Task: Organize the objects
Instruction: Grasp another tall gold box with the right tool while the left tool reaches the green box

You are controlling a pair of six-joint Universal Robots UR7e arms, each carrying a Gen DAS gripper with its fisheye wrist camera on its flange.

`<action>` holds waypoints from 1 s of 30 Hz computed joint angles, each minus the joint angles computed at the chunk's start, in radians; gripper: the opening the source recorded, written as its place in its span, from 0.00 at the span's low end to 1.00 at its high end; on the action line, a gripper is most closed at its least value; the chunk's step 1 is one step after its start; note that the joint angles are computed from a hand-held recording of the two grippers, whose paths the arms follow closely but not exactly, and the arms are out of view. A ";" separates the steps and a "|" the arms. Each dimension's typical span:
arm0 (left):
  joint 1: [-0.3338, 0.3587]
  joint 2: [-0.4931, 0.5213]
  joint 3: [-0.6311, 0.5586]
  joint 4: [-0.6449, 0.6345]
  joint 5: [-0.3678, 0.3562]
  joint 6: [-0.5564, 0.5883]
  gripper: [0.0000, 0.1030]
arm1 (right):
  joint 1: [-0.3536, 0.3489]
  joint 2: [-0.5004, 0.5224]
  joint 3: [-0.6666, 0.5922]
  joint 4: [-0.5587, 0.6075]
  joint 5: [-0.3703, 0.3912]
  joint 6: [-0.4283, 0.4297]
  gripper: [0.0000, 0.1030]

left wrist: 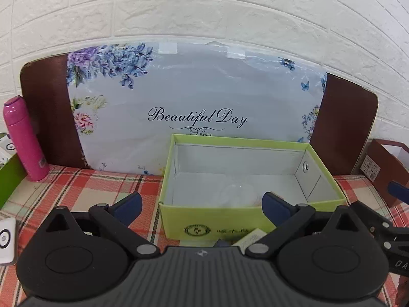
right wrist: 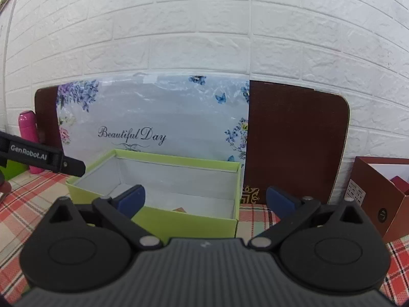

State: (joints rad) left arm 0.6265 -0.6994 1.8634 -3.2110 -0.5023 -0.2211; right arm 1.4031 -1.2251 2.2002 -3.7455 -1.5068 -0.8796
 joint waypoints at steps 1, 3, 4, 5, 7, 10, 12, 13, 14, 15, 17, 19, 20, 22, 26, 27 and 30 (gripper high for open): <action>-0.017 -0.009 0.027 -0.003 0.013 -0.011 0.99 | -0.004 -0.022 0.026 0.003 0.009 -0.001 1.00; -0.048 -0.023 0.079 -0.025 0.027 -0.024 1.00 | -0.008 -0.058 0.069 0.011 0.011 -0.004 1.00; -0.063 -0.031 0.105 -0.028 0.032 -0.041 1.00 | -0.010 -0.076 0.091 0.018 0.010 -0.008 1.00; -0.080 -0.040 0.135 -0.027 0.035 -0.067 1.00 | -0.017 -0.092 0.112 0.022 0.016 -0.013 1.00; -0.101 -0.053 0.177 -0.008 0.032 -0.116 1.00 | -0.031 -0.118 0.152 0.026 0.030 -0.027 1.00; -0.128 -0.072 0.237 0.053 0.032 -0.225 1.00 | -0.052 -0.142 0.214 0.001 0.035 -0.054 1.00; -0.138 -0.085 0.268 0.102 0.020 -0.304 1.00 | -0.067 -0.157 0.247 -0.004 0.041 -0.058 1.00; -0.142 -0.093 0.284 0.124 0.011 -0.339 1.00 | -0.074 -0.165 0.260 0.000 0.045 -0.059 1.00; -0.145 -0.099 0.296 0.143 0.004 -0.368 1.00 | -0.081 -0.171 0.273 0.003 0.046 -0.061 1.00; -0.149 -0.106 0.310 0.166 -0.001 -0.403 1.00 | -0.086 -0.175 0.283 0.004 0.046 -0.064 1.00; -0.151 -0.119 0.328 0.213 -0.009 -0.469 1.00 | -0.094 -0.177 0.301 -0.005 0.044 -0.072 1.00; -0.149 -0.128 0.340 0.250 -0.017 -0.523 1.00 | -0.105 -0.181 0.320 -0.015 0.049 -0.081 1.00; -0.149 -0.133 0.346 0.271 -0.023 -0.552 1.00 | -0.109 -0.183 0.327 -0.014 0.051 -0.084 1.00; -0.146 -0.141 0.353 0.312 -0.030 -0.601 1.00 | -0.119 -0.186 0.341 -0.016 0.056 -0.088 1.00; -0.139 -0.148 0.365 0.347 -0.031 -0.663 1.00 | -0.142 -0.191 0.367 -0.018 0.059 -0.103 1.00; -0.136 -0.147 0.368 0.339 -0.034 -0.662 1.00 | -0.148 -0.195 0.376 -0.019 0.061 -0.105 1.00; -0.119 -0.145 0.361 0.349 -0.049 -0.675 1.00 | -0.172 -0.214 0.398 -0.004 0.073 -0.097 1.00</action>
